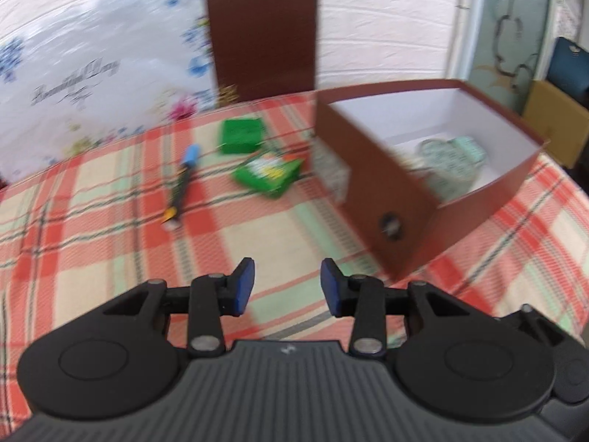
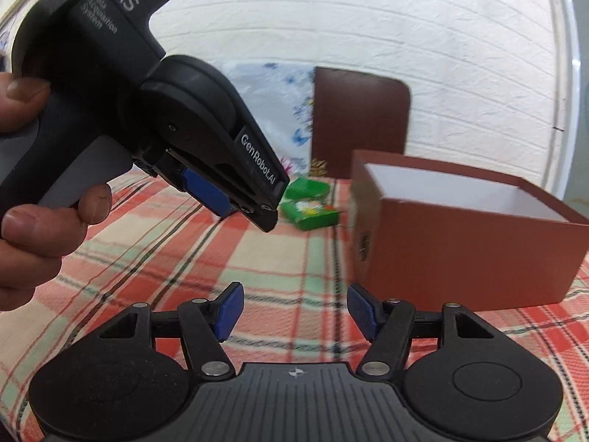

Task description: Organize objects

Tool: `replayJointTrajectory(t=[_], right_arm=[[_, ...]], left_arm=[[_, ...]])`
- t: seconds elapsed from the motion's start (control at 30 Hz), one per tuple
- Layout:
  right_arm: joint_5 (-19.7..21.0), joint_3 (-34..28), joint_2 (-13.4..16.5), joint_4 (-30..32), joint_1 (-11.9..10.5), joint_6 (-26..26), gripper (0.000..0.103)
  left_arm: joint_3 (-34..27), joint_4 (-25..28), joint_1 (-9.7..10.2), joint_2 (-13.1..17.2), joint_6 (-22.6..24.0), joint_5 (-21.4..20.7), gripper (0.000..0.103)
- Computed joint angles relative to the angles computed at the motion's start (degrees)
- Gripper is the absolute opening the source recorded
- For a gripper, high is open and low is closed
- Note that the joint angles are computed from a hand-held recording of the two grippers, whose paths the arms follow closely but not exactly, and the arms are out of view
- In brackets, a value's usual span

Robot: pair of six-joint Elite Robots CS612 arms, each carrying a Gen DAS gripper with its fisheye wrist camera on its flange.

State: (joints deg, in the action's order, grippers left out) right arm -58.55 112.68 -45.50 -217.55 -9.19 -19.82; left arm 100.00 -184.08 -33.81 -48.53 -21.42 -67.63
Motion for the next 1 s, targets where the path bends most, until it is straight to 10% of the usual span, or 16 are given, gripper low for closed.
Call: replayJointTrajectory(t=[0.53, 0.87, 1.0], right_arm=[[-2.8, -1.5, -0.4, 10.1, 3.0, -6.2, 0.061], [-4.8, -7.3, 1.9, 13.5, 5.2, -2.1, 0.066], [-5.5, -9.9, 3.0, 14.7, 5.8, -0.6, 0.066]], left_arm=[[2.4, 4.6, 3.75, 1.2, -8.7, 7.1, 0.045], [3.0, -4.3, 4.61, 4.7, -6.7, 13.0, 0.099], [3.1, -6.5, 5.06, 5.2, -7.3, 12.4, 0.1]])
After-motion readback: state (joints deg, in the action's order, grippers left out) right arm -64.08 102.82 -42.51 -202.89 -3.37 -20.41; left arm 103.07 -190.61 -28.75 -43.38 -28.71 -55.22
